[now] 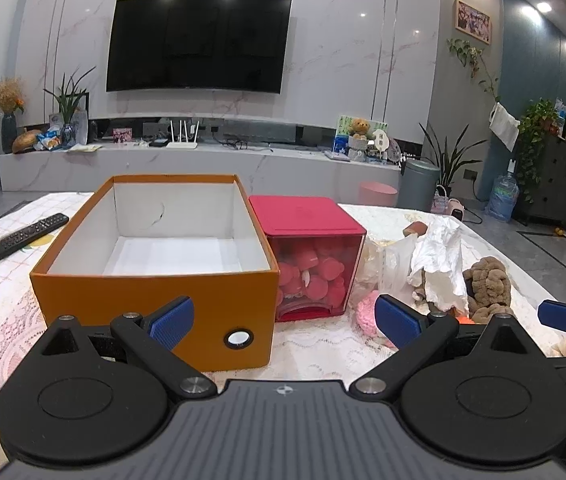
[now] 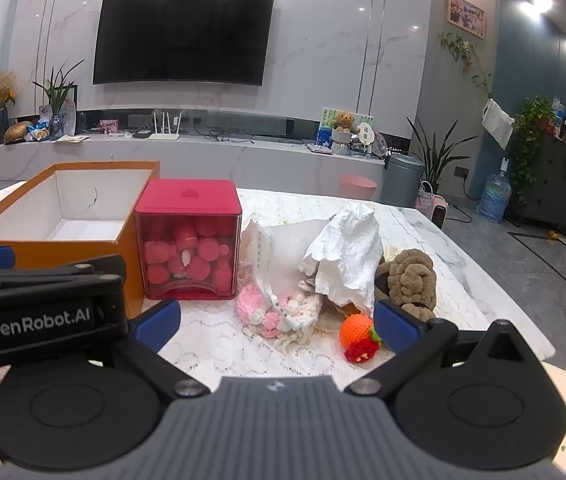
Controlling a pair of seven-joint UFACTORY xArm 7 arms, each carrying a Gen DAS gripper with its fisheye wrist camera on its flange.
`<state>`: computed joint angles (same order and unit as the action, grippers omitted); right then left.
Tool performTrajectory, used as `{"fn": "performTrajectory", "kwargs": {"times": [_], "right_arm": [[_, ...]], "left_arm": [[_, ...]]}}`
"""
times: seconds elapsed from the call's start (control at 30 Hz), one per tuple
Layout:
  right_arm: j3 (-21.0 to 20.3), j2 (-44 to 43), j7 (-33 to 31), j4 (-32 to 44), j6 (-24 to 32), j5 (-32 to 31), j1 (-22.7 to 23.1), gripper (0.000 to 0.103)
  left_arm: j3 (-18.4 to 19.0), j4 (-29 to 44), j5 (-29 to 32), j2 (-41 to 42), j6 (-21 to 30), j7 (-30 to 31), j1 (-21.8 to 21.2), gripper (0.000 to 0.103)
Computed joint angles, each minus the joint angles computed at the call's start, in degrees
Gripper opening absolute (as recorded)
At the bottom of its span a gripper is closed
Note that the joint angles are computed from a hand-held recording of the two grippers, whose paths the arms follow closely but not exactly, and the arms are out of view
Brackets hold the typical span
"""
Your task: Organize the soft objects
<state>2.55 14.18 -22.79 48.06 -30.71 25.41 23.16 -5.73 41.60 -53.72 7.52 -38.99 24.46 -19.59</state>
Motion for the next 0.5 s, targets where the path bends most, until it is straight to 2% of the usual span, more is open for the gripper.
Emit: {"fn": "performTrajectory", "kwargs": {"times": [0.4,0.5], "right_arm": [[-0.15,-0.02,-0.99,0.07,0.06,1.3,0.67,0.1],[-0.24,0.08,-1.38,0.16,-0.05,1.69,0.91,0.1]], "left_arm": [[0.24,-1.41,2.65,-1.0,1.57,-2.87,0.94,0.103],[0.19,-1.03,1.43,-0.9,1.2,-1.28,0.55,0.103]]}}
